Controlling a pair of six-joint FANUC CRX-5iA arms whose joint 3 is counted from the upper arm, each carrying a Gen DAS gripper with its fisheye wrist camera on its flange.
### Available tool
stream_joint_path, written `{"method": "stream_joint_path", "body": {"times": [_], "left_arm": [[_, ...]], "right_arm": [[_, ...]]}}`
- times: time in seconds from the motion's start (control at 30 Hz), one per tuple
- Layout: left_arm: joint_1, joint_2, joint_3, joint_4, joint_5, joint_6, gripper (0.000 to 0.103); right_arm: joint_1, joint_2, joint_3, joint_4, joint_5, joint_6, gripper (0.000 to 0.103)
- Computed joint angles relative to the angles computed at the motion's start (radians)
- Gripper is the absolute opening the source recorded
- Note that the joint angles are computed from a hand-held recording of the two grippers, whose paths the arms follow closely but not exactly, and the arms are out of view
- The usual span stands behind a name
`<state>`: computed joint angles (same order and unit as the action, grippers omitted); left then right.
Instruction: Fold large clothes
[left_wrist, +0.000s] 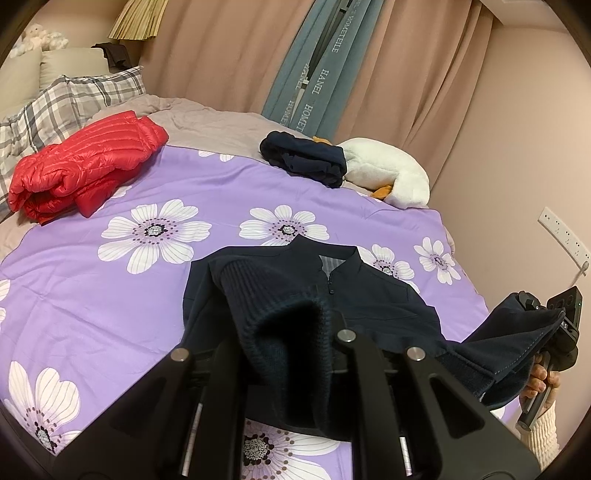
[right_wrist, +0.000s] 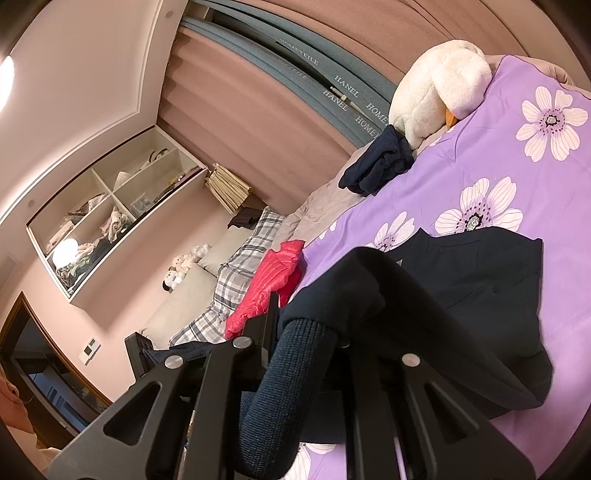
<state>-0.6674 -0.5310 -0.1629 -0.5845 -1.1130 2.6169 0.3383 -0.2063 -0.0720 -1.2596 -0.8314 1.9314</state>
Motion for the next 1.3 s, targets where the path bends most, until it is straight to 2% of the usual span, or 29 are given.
{"method": "stream_joint_path", "body": {"times": [0.37,0.83,1.3], "left_arm": [[0.01,-0.002,-0.003,0.007,0.002,-0.009,0.011],[0.134,-0.035,-0.058,0.103,0.065,-0.112,0.011],[0.204,-0.033,-0.079,0.151,0.088,-0.164,0.011]], "right_arm": [[0.0,0.001,0.0,0.006,0.002,-0.001,0.012],[0.012,0.018,0.018,0.038,0.018,-0.015,0.012],[0.025,0.044,0.033,0.071,0.052,-0.038,0.012]]}}
